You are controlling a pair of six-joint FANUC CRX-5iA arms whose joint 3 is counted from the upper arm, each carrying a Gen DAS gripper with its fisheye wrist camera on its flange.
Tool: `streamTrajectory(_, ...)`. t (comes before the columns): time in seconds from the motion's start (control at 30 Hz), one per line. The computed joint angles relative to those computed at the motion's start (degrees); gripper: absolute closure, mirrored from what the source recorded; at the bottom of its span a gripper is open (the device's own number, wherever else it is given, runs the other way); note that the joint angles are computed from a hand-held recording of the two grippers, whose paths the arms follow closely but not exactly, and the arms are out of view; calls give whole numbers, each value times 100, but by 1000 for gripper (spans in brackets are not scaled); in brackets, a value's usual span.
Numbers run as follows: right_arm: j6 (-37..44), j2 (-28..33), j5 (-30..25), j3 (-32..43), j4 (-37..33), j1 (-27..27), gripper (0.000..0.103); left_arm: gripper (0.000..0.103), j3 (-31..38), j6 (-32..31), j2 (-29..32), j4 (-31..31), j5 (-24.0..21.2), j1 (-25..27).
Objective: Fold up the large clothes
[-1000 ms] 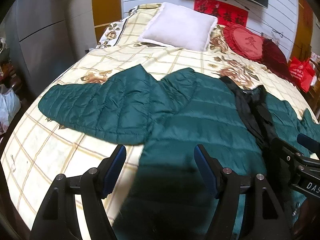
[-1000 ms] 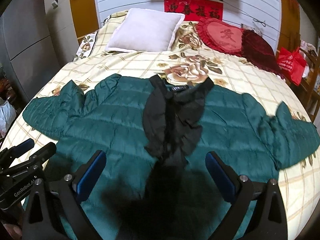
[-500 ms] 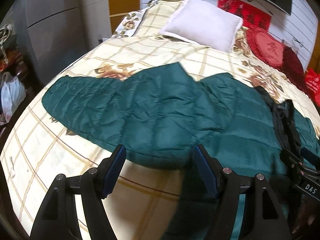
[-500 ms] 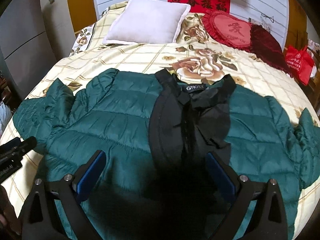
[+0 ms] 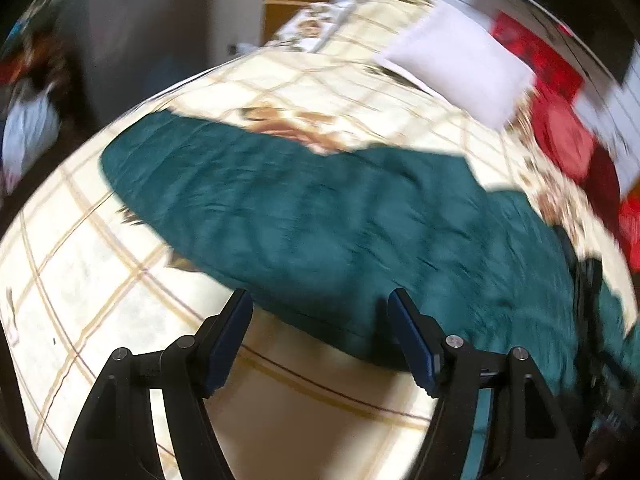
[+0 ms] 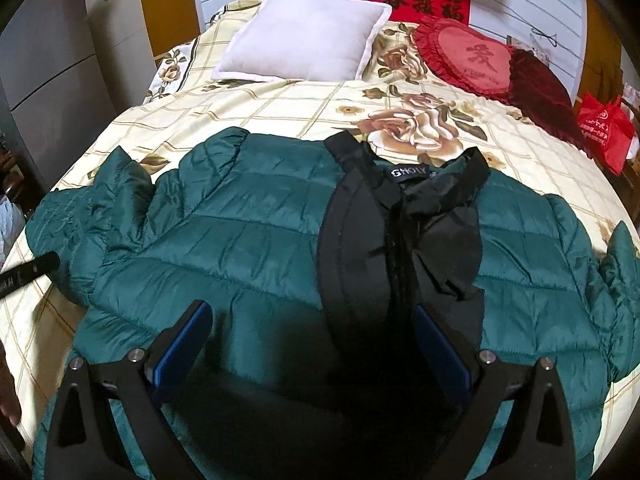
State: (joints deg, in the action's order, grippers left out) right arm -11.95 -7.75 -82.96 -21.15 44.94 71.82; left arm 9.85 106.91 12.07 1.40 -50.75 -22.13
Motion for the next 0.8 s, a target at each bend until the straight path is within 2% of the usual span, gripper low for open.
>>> streamTrajectory(0.1, 9, -21, -7, -9, -13, 32, 1, 31, -137, 343, -26, 212, 165, 432)
streamTrajectory(0.2, 19, -53, 26, -14, -81, 33, 1, 31, 29, 935, 110, 43, 79, 757)
streamTrajectory(0.3, 34, -77, 68, -14, -150, 38, 1, 31, 11, 1362, 169, -75, 327, 1050)
streamTrajectory(0.4, 81, -86, 71, 1, -177, 71, 1, 31, 142, 1739, 333, -202, 355, 1238)
streamTrajectory(0.53, 86, -97, 10, 16, -127, 136, 1, 34, 278, 1946, 562, -264, 459, 1325)
streamTrajectory(0.57, 76, -104, 0, 19, -115, 148, 1, 37, 268, 1963, 566, -296, 564, 1316)
streamTrajectory(0.63, 41, -124, -11, 13, -77, 172, 1, 55, 122, 1534, 612, 184, 788, 1415)
streamTrajectory(0.67, 28, -133, -17, 12, -70, 183, 1, 61, 192, 1497, 650, 154, 754, 1406)
streamTrajectory(0.7, 25, -139, -21, 17, -73, 191, 1, 81, 164, 1261, 656, 269, 825, 1411)
streamTrajectory(0.73, 27, -143, -26, 23, -77, 202, 1, 87, 125, 1015, 656, 479, 848, 1413)
streamTrajectory(0.8, 45, -147, -60, 24, -66, 222, 1, 91, -117, 731, 454, 768, 1038, 1379)
